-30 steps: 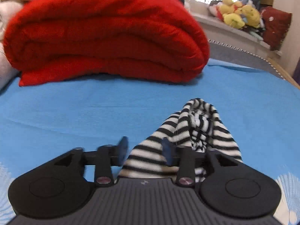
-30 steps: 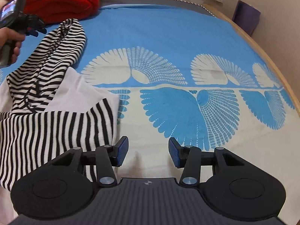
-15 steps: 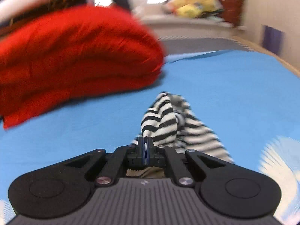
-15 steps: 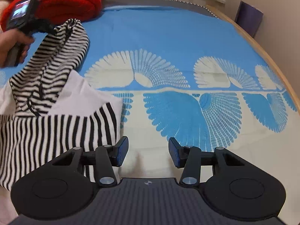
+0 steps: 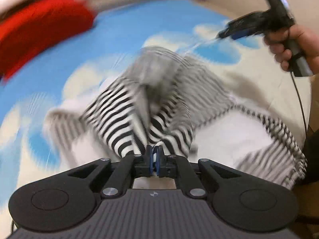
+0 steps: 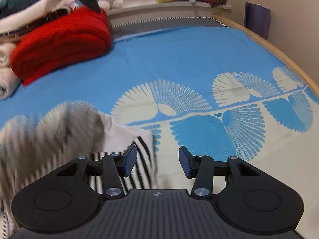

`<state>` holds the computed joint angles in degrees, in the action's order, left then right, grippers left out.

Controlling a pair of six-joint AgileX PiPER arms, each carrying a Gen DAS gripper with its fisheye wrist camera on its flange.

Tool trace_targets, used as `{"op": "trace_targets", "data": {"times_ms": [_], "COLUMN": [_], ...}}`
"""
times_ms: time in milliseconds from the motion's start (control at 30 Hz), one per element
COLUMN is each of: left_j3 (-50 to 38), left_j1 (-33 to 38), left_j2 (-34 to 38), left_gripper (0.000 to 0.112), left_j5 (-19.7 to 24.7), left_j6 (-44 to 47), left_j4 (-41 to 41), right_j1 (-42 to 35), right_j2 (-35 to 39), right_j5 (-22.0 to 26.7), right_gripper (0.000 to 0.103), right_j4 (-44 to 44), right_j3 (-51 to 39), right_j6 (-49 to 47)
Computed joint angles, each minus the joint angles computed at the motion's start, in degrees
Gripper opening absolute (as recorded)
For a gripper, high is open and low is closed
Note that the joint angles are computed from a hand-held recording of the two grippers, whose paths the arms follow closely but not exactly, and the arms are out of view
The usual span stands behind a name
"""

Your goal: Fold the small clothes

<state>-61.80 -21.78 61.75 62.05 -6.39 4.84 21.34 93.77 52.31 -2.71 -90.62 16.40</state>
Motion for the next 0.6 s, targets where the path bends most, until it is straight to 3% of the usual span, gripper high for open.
{"op": "trace_targets", "data": {"times_ms": [33,67,133,200,300,367,433,600], "left_j3": [-0.44,-0.35,2.41,5.57,1.59,2.33,2.89,5.69], "left_j1": [-0.96,-2.05,0.32,4.21,8.21,11.4,13.18,13.12], "left_j2": [-2.14,-4.2,-7.12,-6.51,4.55,8.27,10.84,12.41], "left_gripper": [0.012,0.032,0.052,0.052,0.05,0.05,0.05,0.051], "left_j5": [1.34,0.38,-6.55,-12.94,-8.7,-9.39,-9.41,-8.65], "left_j6": [-3.99,-9.3,-16.1,-23.66,-34.21,-35.33,-36.35,-41.08], "left_j4": [2.14,4.87,5.46,4.61,3.23,-0.67,-3.26,-0.9], "right_j1": [0.1,-0.01,-0.66,-1.5,-2.09,-1.42,-0.12,2.79], "right_j2": [-0.45,-0.74,-1.0,-0.25,1.95,3.65,5.71,9.55], "right_j5": [-0.41,-0.69,-0.7,0.55,3.78,5.75,7.39,7.35], "right_gripper": [0.048,0.048,0.048,0.047,0.048,0.048,0.048,0.049], "right_j4": [0.65,2.1,6.82,12.77,20.95,23.86,25.71,27.28], "right_j3": [0.5,0.88,1.67,1.89,2.14,2.32,1.88,0.83], "right_j6": [0.31,0.37,0.12,-1.13,-2.69,-2.81,-2.81,1.2]}}
